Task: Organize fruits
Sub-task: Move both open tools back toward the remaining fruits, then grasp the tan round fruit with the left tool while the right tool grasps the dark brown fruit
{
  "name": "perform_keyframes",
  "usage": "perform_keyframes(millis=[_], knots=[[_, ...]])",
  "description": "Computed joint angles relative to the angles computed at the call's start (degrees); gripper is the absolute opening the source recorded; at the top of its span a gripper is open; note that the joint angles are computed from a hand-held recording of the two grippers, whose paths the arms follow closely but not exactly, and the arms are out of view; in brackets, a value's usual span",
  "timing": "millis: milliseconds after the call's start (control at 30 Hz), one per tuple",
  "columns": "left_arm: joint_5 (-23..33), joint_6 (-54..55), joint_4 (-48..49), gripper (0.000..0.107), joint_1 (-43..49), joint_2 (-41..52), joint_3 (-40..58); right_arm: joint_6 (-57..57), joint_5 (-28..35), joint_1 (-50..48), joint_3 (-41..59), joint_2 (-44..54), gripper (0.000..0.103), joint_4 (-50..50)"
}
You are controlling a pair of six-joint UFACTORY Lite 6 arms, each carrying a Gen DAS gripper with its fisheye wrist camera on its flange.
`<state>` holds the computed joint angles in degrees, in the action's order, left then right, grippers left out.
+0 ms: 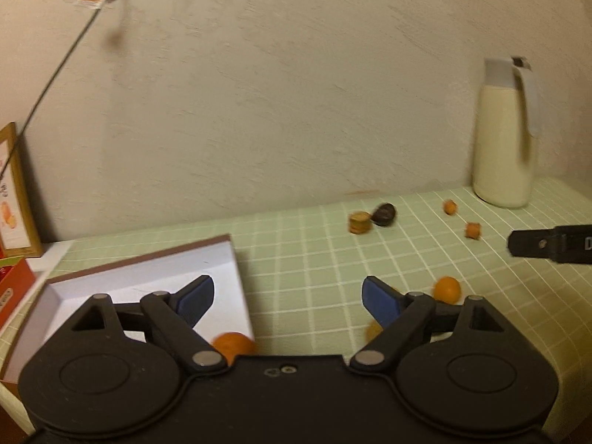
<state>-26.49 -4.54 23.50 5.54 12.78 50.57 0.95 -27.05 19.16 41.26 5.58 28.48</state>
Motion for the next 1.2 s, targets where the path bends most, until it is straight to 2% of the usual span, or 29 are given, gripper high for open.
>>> perform_keyframes(millis=[300,533,867,967,1067,1200], knots=[[0.63,5.86,-6.17,0.077,-5.49,4.47,0.89,2.48,2.27,-2.02,-1.77,-0.36,0.072,-2.81],[2.59,6.75,-8.36,0.068,-7.86,8.77,3.96,4.93,2.34,-3.48,-3.28,-1.18,0.072,-5.42],[2.26,9.58,-11.96,0.059,-9.63,13.48,6.79,4.64,1.75,-1.6,-1.59,1.58,0.072,-5.56],[2.15,10.29,-12.89,0.053,-9.89,15.11,7.97,3.59,1.45,-1.15,-0.89,2.44,0.072,-4.45],[2.9,8.97,-12.25,0.038,-9.76,17.1,9.96,5.35,1.52,-1.7,-0.47,2.94,0.072,-5.76],[4.28,6.99,-11.62,0.03,-9.74,19.73,12.64,5.28,1.55,-1.84,0.29,3.86,0.072,-5.57]])
